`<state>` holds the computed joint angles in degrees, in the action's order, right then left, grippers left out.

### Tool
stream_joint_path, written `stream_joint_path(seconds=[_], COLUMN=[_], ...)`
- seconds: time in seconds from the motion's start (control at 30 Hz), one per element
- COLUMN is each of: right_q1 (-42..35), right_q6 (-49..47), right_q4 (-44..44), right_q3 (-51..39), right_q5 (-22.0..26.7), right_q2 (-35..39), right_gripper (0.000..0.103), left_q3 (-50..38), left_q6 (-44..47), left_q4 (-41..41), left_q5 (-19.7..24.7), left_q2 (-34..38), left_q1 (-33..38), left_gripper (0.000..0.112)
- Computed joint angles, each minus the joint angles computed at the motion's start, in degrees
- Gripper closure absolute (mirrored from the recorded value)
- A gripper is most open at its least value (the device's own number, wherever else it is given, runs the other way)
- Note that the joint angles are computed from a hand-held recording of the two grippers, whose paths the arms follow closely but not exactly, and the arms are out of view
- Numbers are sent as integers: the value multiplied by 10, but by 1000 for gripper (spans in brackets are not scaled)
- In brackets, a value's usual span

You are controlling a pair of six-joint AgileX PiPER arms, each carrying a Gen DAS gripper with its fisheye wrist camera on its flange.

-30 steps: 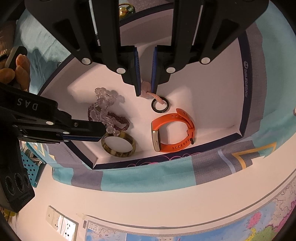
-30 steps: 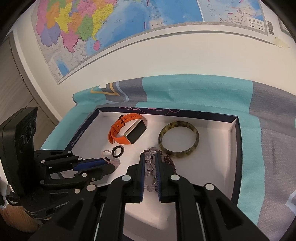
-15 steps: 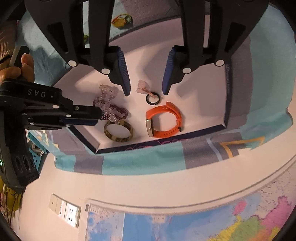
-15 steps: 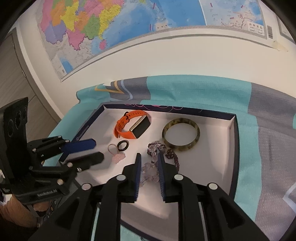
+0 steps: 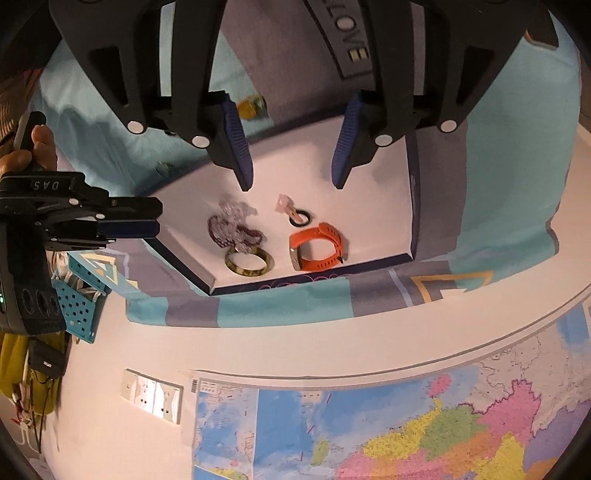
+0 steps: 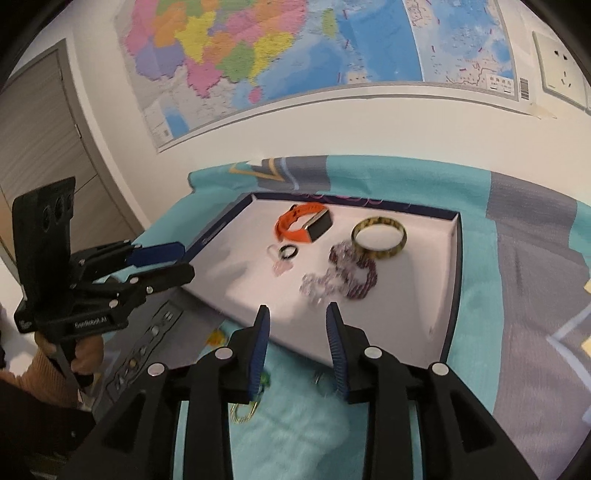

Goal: Organize jewelry
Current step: 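Carry the crystal chain and pink pendant into the box lid and open both tools, then move the right tool to the silver ring while the left tool moves to the amber heart pendant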

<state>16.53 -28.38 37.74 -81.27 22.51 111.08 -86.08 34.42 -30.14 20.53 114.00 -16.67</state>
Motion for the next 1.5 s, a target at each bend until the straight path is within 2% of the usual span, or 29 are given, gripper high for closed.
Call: stream_joint_path(seconds=[0.17,0.33,0.47,0.73,1.13,1.23,1.4,1.5], right_q1=[7,0,6,34,49,45,34,27], right_q6=[7,18,-12,-23,49,26,64,119], right_q4=[-9,0,34,39,-28,-7,-35,-84], right_q3=[63,100,117,98,57,68,89,87], right_q5=[-24,-31,-37,-27,-18,-20,-41,-47], right_q2=[-25,-27,-30,-16,4,-4,-16,-13], right_gripper=[74,73,74,74,74,74,74,74], left_q3=[56,78,91,111,105,105,106,107], left_q6=[74,94,108,115,93,99,113,123], left_q4=[-73,-91,-110,-115,-96,-101,-111,-116], left_q5=[-9,-8,-5,-8,1,4,10,12], left_q2=[-22,-20,-19,-26,-15,-15,-15,-16], left_q1=[3,0,0,-4,-5,-5,-12,-23], left_gripper=[66,66,66,65,65,65,65,65])
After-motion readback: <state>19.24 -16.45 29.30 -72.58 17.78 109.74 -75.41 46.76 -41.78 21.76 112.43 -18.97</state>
